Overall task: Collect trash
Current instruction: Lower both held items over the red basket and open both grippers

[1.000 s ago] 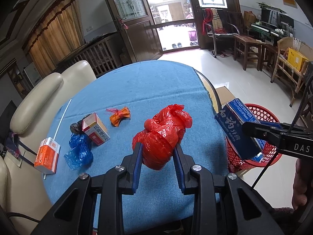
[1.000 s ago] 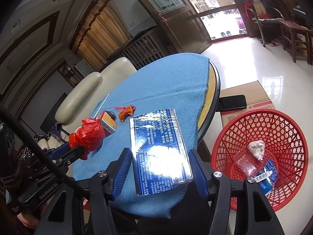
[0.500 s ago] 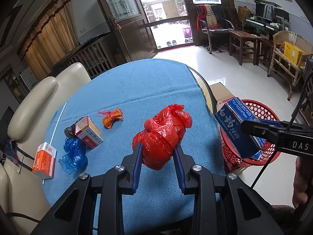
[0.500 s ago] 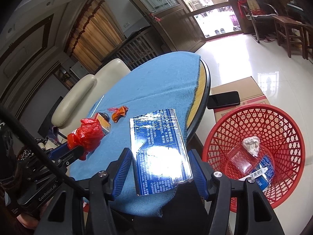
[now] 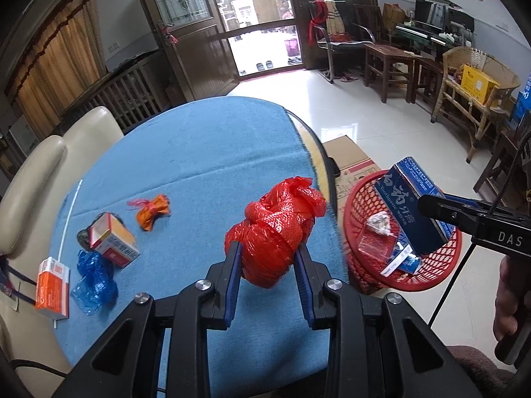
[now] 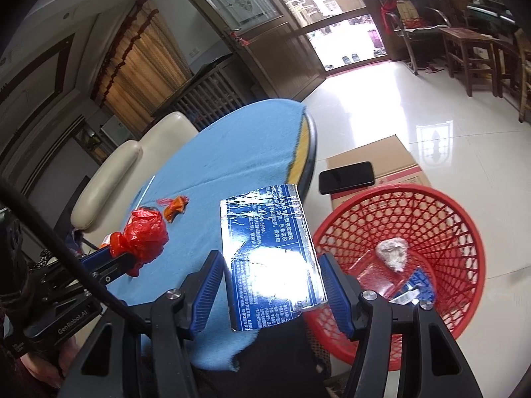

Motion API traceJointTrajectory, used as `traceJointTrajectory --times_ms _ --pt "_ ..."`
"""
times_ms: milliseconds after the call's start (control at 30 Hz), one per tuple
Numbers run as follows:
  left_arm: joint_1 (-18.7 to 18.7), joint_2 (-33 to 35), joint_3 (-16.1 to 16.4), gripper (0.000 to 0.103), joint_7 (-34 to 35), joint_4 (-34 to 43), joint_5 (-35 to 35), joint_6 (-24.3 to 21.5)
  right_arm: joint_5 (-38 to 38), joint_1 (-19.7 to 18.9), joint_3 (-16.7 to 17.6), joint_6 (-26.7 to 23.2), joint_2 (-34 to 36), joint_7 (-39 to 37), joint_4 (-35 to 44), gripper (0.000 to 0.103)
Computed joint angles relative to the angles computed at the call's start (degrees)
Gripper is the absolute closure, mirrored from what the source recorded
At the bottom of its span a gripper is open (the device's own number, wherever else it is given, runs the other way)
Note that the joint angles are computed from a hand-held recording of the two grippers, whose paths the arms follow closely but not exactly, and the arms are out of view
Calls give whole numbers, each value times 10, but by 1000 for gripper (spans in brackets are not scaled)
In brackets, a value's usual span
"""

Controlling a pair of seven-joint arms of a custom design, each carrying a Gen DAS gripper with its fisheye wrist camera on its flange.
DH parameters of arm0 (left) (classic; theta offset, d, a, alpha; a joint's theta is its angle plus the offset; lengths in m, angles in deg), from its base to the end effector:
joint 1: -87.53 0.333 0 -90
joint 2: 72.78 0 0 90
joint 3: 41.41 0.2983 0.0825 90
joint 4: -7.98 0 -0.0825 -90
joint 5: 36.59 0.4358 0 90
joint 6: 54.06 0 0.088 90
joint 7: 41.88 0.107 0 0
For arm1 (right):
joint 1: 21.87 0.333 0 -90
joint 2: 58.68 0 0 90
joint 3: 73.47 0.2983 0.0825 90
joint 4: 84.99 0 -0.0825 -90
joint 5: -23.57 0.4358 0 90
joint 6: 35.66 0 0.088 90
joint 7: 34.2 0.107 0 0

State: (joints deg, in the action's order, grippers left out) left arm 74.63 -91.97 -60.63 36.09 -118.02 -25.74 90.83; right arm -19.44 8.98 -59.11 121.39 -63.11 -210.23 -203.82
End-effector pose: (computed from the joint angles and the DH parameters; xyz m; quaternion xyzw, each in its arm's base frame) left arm 0.4660 -0.3117 0.5534 -0.4847 0.8068 -0.2367 0.2411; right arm 0.4182 0.4633 0.5011 -0.5532 0.7157 -0.1008 0.4142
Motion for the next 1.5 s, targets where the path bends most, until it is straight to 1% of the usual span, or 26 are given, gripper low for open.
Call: traceJointTrajectory --times_ms 133,233,433,1067,1267,1500 --pt "-13 23 3 70 20 24 -19 -3 6 -7 -1 -13 -24 7 -22 40" --pt "-17 39 -3 70 19 40 -11 -6 4 -15 2 -18 -39 16 -35 40" --pt "-29 68 -3 70 22 67 -4 -12 2 -32 8 -17 -61 33 -57 40" --pt "-75 158 2 70 13 156 53 -47 9 -75 22 2 -120 87 -127 40" --pt "-89 175 7 69 31 173 47 -49 19 -86 25 5 -135 99 -145 39" --pt "-101 191 10 69 56 189 19 -55 36 -91 26 8 -138 107 -153 39"
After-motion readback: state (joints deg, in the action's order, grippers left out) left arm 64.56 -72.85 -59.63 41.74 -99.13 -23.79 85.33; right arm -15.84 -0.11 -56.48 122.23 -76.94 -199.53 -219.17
